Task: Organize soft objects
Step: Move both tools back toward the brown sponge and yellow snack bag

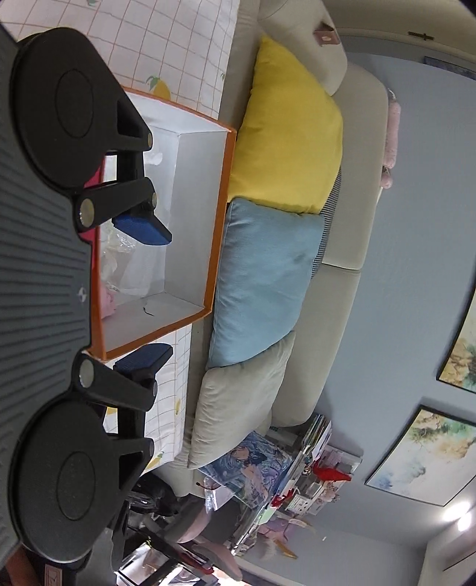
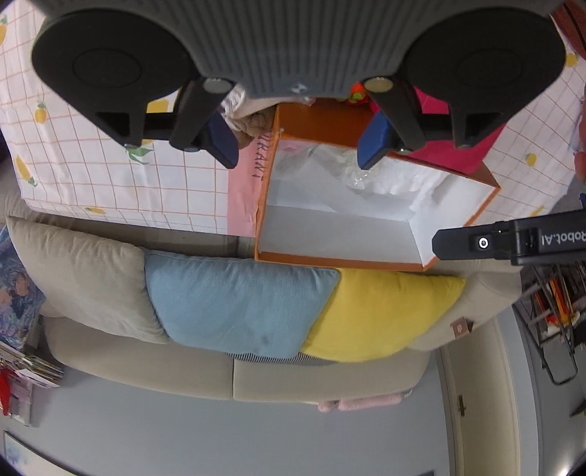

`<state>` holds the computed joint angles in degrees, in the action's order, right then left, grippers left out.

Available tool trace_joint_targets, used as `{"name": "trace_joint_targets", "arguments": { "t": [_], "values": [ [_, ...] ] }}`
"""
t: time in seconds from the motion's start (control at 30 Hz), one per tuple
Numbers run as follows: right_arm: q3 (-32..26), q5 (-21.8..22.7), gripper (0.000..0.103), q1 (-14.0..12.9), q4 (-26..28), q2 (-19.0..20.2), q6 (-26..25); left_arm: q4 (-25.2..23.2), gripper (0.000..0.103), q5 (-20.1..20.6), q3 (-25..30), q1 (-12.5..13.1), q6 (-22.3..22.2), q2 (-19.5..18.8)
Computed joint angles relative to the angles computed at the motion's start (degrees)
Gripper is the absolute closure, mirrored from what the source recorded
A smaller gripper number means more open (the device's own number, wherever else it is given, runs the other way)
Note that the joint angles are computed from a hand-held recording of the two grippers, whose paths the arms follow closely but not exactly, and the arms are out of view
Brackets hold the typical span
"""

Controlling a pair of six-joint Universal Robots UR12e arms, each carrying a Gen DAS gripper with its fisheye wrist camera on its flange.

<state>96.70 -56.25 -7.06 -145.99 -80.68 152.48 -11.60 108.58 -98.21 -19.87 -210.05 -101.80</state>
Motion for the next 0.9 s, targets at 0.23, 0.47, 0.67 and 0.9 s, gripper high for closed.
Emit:
{"name": "trace_joint_targets", "arguments": {
  "t": [0.23,0.47,0.67,0.9],
  "values": [
    [5.73,1.61,0.029,-2.66,1.59,-4.38,2.66,-1.00,0.025,-1.17,-2.17,-1.34,-1.43,1.56],
    [10.83,0.45,0.029,-4.99,3.31,-8.13,3.90,-3.55,0.025,-3.07,-5.35,-3.04,-2.54,4.04],
    [13.41,-1.17,0.029,-6.51,8.23,-10.42,3.57,-8.80,0.025,-6.39,-8.23,-3.79,-13.12,6.82],
    [14.35,-5.53,0.025,-5.43,15.30,-11.29,-4.78,-16.99,0.026,-11.55,-10.79,-3.11,-17.04,9.02]
  ]
}}
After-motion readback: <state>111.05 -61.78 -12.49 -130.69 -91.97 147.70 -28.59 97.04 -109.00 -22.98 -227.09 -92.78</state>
